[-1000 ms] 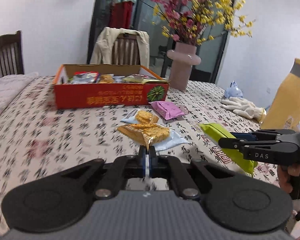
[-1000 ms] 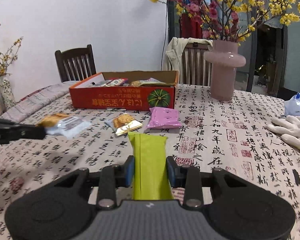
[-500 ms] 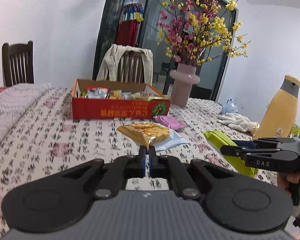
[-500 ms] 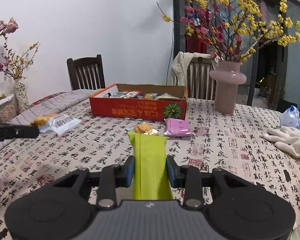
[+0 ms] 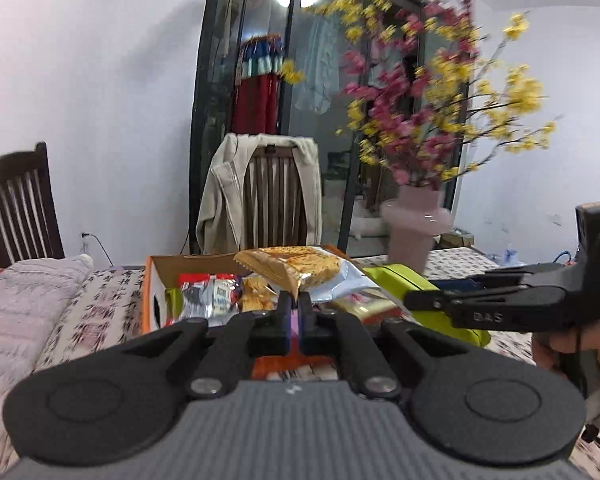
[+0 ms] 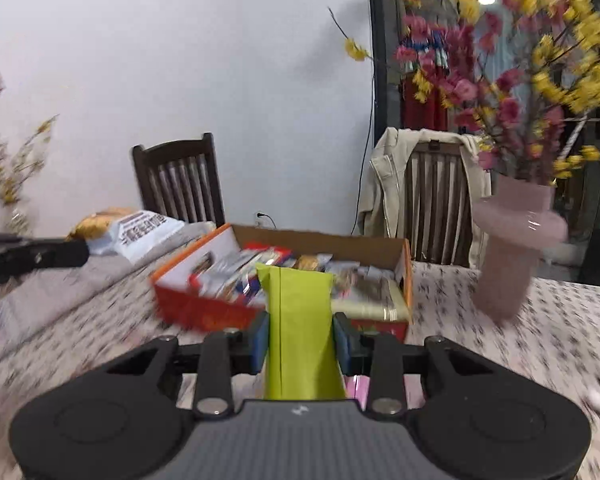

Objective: Organize snacks
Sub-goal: 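Carry the lime-green packet with the right tool while the left tool carries the cookie packet into the box, then open both tools inside the box to release the packets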

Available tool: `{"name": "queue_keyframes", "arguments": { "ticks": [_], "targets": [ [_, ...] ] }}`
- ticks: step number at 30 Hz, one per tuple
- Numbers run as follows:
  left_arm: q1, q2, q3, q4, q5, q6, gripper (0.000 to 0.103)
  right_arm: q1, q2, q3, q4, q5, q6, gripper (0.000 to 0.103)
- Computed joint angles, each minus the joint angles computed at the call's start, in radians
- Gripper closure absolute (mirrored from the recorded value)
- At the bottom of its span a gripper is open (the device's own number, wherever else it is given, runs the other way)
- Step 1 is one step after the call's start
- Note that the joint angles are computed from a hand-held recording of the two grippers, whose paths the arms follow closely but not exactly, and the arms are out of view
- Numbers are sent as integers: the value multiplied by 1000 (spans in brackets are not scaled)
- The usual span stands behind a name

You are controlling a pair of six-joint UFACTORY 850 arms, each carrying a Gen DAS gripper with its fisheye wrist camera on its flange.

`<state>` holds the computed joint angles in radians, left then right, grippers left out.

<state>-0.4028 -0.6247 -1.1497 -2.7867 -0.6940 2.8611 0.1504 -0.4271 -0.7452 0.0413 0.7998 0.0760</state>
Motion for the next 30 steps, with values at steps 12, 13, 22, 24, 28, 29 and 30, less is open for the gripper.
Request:
{"name": "queue_keyframes", "arguments": {
  "ticks": [12, 13, 22, 24, 28, 29, 30],
  "targets": [
    [-18, -480, -680, 312, 414, -372, 99, -102, -402, -621, -177, -390, 227, 70],
    [-20, -496, -698, 323, 427, -384, 99, -98, -420, -653, -157, -404, 211, 70],
    [-4, -459, -624, 281, 390, -337, 66, -71, -519, -758, -164, -426, 275, 55],
    [-3, -423, -577, 217, 371, -264, 63, -72, -494, -717, -160, -392, 274, 50],
    [2, -327, -452, 167, 314, -193, 54, -75, -408, -607, -123, -321, 224, 39],
    [2, -298, -414, 128, 304, -149, 53, -72, -378, -573, -93, -308, 188, 39],
    [0, -269, -378, 97, 295, -116, 51, -73, -351, -544, -81, -297, 166, 39]
  ]
}}
